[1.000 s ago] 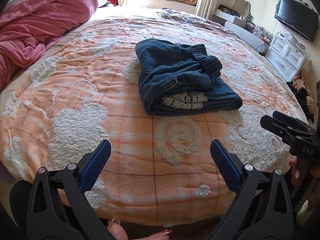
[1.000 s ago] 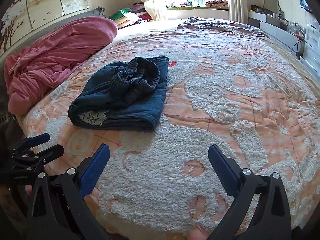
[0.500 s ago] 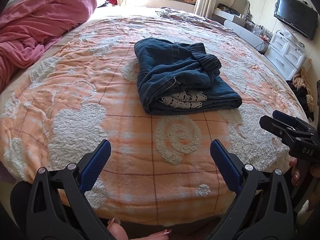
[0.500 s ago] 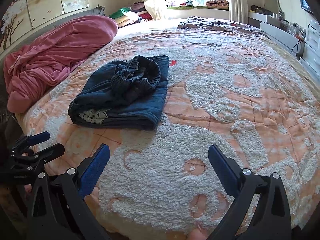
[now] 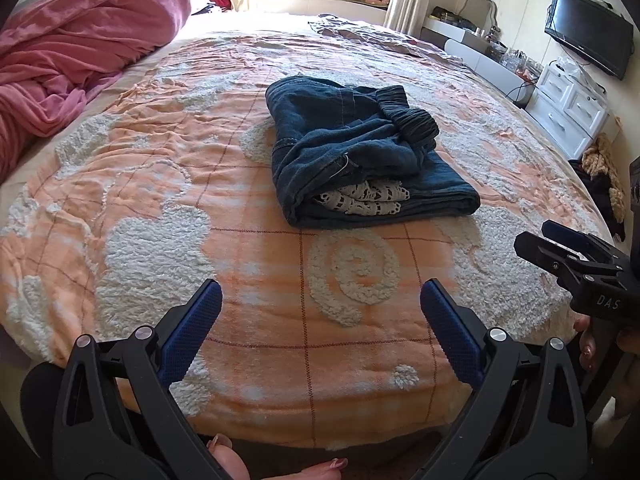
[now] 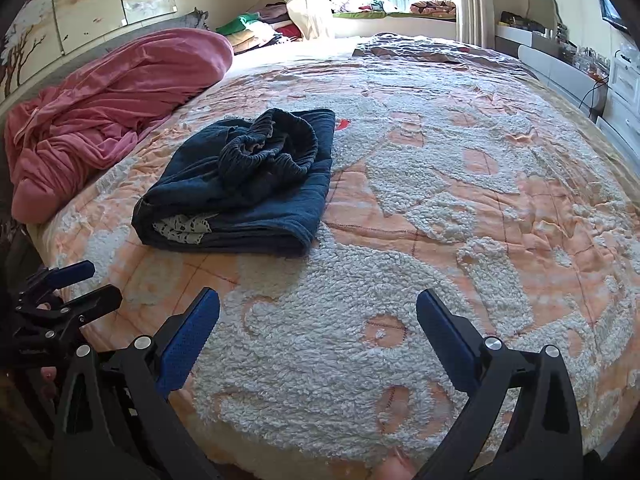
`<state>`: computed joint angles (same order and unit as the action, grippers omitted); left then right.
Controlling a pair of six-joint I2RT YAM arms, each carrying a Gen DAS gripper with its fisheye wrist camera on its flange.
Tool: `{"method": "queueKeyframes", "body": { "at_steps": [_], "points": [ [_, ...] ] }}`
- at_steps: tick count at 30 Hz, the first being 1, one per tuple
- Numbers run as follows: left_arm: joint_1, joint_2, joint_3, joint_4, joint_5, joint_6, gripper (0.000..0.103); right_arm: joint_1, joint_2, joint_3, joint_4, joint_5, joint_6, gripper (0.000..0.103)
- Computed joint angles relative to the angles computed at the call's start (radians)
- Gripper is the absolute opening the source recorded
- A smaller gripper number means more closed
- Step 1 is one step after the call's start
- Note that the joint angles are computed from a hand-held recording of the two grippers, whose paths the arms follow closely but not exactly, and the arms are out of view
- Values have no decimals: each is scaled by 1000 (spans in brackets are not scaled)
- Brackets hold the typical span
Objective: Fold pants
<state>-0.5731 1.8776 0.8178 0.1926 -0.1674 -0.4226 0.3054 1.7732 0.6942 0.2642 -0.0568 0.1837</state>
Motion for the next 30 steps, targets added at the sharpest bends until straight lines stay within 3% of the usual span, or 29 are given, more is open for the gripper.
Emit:
{"method": "queueKeyframes", "body": {
  "at_steps": [16,21,23,26,30],
  "points": [
    [53,-4,-2,-10,16,-3,93,-32,31,18,-2,5,-12,98],
    [141,-16,1,46,93,61,93,-150,39,33,-1,-7,-21,98],
    [208,30,109,-53,108,114,93,-250,56,71,-26,-26,-34,98],
    [315,183,369,-244,28,186,93,-418,137,195,-83,8,-82,98],
    [445,455,773,-420,17,212,93,-613,365,536,-255,106,-110,98]
  ]
}}
